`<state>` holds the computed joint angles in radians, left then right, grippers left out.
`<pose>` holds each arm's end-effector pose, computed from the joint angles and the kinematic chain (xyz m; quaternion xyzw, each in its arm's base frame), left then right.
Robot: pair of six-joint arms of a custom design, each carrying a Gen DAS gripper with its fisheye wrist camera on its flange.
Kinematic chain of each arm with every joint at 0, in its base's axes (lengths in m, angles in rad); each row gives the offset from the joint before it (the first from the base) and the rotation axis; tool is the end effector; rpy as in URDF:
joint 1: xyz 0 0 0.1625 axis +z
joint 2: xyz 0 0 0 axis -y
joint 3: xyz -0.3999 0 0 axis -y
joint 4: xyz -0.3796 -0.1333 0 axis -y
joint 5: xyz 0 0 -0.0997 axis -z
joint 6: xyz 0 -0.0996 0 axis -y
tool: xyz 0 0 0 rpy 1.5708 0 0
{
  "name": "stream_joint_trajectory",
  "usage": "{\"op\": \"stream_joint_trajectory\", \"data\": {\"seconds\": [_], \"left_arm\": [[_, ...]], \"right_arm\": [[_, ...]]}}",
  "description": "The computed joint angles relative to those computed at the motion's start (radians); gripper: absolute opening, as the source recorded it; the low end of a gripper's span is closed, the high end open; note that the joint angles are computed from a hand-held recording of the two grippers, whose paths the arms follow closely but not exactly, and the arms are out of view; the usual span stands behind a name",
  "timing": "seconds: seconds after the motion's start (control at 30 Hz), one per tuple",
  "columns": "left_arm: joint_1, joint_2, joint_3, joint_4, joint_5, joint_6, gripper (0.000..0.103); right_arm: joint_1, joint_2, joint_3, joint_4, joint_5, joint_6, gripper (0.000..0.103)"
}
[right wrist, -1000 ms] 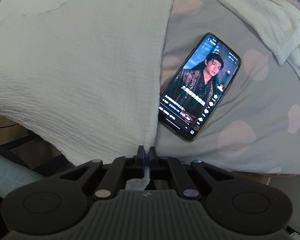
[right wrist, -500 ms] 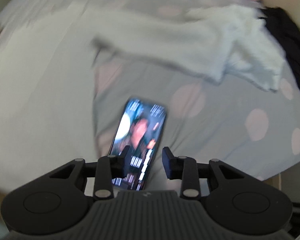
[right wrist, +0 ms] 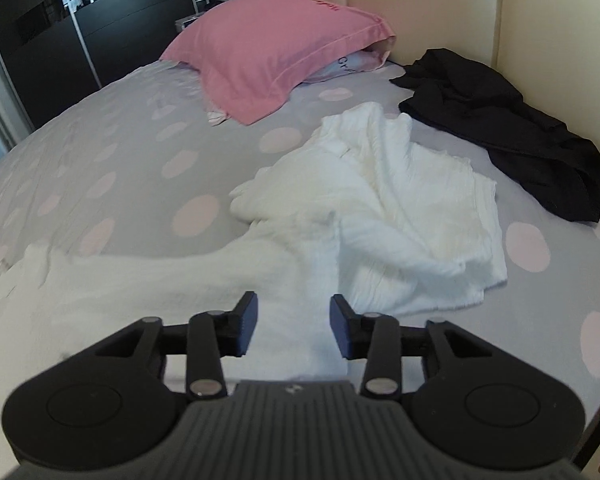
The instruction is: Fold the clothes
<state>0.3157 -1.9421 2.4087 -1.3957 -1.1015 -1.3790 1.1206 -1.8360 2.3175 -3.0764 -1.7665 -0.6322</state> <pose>-0.1543 -0.2380 0.2335 0.0160 0.9257 -0.1366 0.3523 -0.0571 -0.3799 0.4070 0.0312 -0.8683 0.3741 0.3242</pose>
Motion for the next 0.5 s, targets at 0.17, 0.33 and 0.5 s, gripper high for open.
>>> {"op": "stream_joint_trajectory", "data": {"seconds": [0.17,0.33,0.5], "left_arm": [[0.065,0.061,0.002,-0.093,0.018,0.046,0.023],[0.098,0.095,0.017,-0.158,0.007,0.099,0.023],[0.131,0.098,0.024,-0.164,-0.012,0.096,0.023]], "right_arm": [[-0.017,0.143,-0.087,-0.087,-0.003,0.018,0.063],[-0.054,0.213,-0.14,-0.086,0.033,0.055,0.06],[-0.075,0.201,-0.117,-0.088,0.141,0.059,0.021]]}}
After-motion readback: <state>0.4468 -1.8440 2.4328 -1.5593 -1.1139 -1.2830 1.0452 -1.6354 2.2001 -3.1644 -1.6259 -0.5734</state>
